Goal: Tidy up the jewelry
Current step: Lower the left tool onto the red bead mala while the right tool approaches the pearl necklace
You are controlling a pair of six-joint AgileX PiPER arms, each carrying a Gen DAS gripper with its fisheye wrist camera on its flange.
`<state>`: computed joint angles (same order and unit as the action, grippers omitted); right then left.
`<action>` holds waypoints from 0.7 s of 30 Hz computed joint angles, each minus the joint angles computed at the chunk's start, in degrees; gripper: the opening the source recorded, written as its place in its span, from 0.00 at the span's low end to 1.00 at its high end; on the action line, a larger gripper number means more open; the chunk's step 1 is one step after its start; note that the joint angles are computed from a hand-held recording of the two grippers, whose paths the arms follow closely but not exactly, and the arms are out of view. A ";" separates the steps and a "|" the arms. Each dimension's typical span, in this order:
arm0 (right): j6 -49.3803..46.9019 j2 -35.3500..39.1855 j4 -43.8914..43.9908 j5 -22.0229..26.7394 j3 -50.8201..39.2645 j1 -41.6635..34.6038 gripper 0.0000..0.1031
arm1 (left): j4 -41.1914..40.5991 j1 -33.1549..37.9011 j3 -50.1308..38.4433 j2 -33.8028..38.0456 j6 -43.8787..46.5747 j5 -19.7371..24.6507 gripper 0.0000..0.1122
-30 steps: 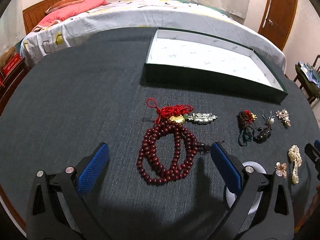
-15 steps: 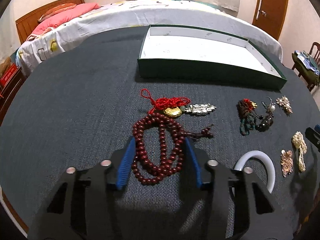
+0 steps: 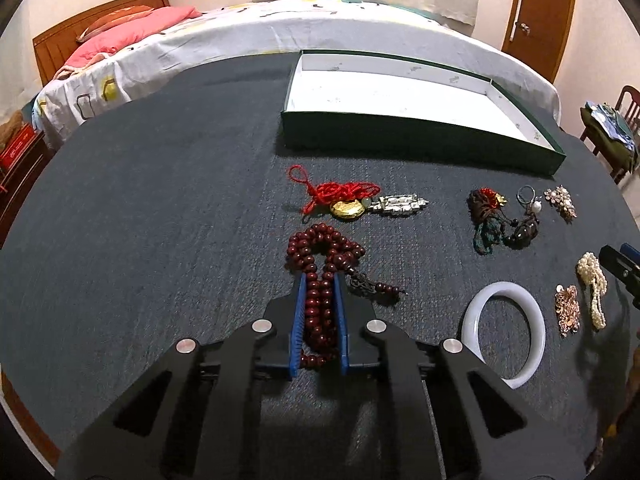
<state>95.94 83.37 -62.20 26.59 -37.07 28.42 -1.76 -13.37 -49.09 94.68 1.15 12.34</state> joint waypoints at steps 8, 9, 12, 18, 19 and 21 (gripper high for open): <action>1.07 0.88 -0.84 0.44 0.18 1.07 0.93 | -0.11 1.11 1.47 -1.72 0.39 0.17 0.11; 1.01 0.92 -0.70 0.20 0.25 1.16 0.93 | -0.12 1.14 1.61 -1.80 0.37 0.13 0.11; 0.75 1.41 -0.45 -0.14 -0.01 1.86 0.93 | -0.06 1.17 1.87 -2.06 0.12 0.06 0.11; 0.34 3.34 -0.44 0.87 -0.32 3.50 0.93 | -0.71 1.28 1.99 -2.28 0.78 -0.12 0.11; 0.42 3.48 -0.33 0.66 -0.13 3.46 0.93 | -0.82 1.28 1.97 -2.30 0.77 -0.05 0.11; 0.45 3.70 -0.20 0.32 0.07 3.41 0.93 | -0.95 1.27 2.10 -2.35 0.71 -0.14 0.11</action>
